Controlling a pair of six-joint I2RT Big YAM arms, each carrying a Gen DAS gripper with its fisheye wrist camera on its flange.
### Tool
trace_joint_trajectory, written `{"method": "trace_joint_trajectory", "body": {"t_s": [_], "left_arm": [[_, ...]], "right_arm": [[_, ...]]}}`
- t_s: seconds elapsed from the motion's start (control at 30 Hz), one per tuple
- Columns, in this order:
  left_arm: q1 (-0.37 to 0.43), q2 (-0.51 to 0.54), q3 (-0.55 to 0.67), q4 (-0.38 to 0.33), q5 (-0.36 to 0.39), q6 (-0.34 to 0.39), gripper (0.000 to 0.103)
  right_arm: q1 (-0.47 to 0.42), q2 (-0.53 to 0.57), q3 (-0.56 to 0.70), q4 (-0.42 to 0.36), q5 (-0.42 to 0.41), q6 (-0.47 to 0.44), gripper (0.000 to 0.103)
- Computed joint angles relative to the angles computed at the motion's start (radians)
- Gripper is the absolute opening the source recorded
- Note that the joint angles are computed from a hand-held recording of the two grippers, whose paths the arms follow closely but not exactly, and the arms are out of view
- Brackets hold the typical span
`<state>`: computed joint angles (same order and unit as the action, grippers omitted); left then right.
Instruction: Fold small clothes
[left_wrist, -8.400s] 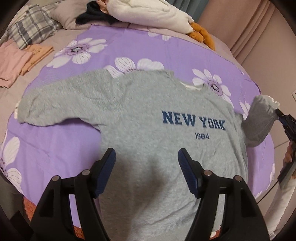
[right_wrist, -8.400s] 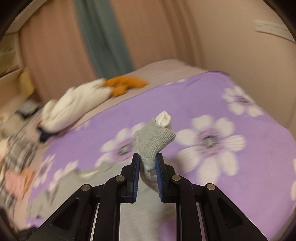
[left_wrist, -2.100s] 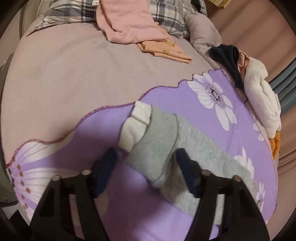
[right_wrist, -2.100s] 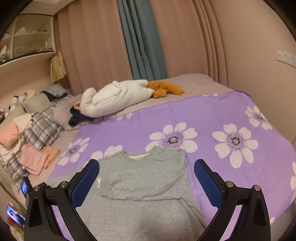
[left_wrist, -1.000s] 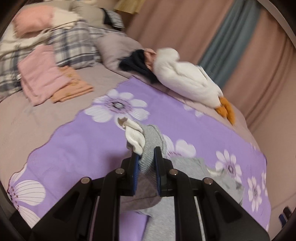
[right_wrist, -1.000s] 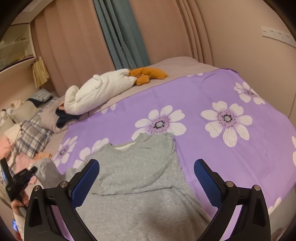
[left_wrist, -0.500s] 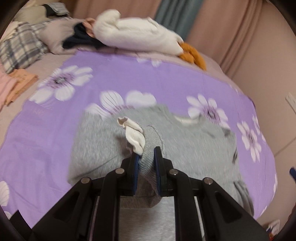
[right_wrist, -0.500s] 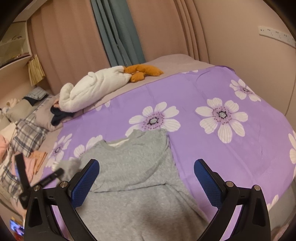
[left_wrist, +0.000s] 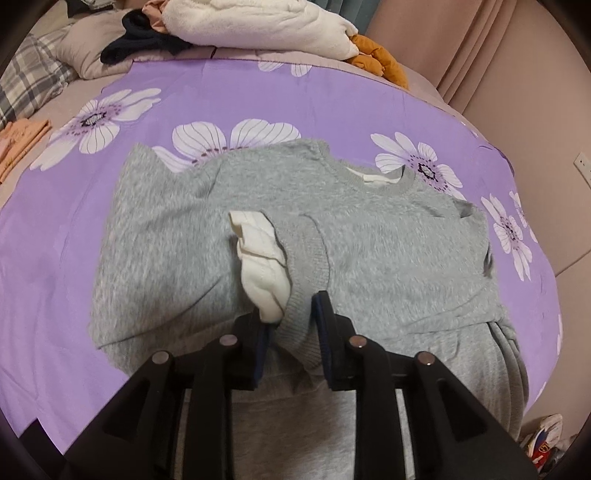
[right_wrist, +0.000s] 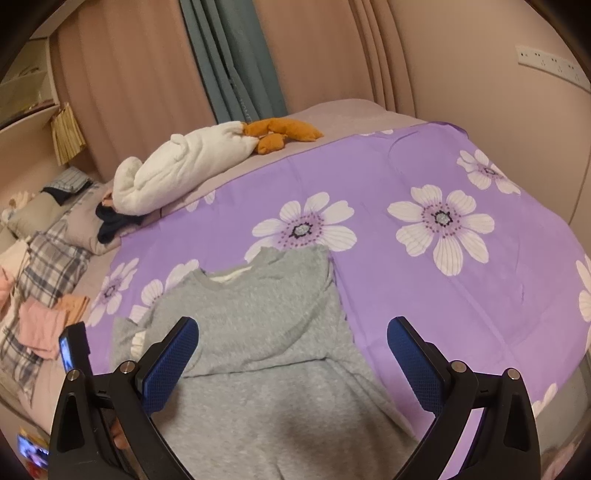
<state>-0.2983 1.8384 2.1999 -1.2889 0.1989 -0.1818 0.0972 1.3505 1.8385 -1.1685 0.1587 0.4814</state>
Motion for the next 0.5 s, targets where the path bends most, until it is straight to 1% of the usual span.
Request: {"method": "trace_joint_trajectory", "body": {"t_s": [0.13, 0.2, 0.27, 0.33, 0.43, 0.5], "left_arm": [[0.011, -0.021, -0.009, -0.005, 0.055, -0.006, 0.027], [0.015, -0.044, -0.026, 0.028, 0.078, -0.008, 0.031], [0.014, -0.053, -0.031, 0.052, 0.114, 0.0, 0.032], [0.011, -0.046, -0.021, 0.046, 0.157, 0.012, 0.032], [0.0, -0.045, -0.032, 0.054, 0.22, 0.032, 0.033], [-0.007, -0.035, -0.027, 0.037, 0.259, 0.043, 0.033]], "right_arm": [[0.004, 0.009, 0.009, -0.009, -0.005, -0.008, 0.101], [0.008, 0.011, 0.012, -0.007, 0.0, -0.015, 0.101], [0.011, 0.011, 0.013, -0.003, 0.003, -0.02, 0.101], [0.014, 0.013, 0.014, -0.001, 0.003, -0.022, 0.101], [0.017, 0.021, 0.019, -0.005, -0.004, -0.02, 0.101], [0.02, 0.023, 0.019, -0.006, -0.007, -0.022, 0.101]]}}
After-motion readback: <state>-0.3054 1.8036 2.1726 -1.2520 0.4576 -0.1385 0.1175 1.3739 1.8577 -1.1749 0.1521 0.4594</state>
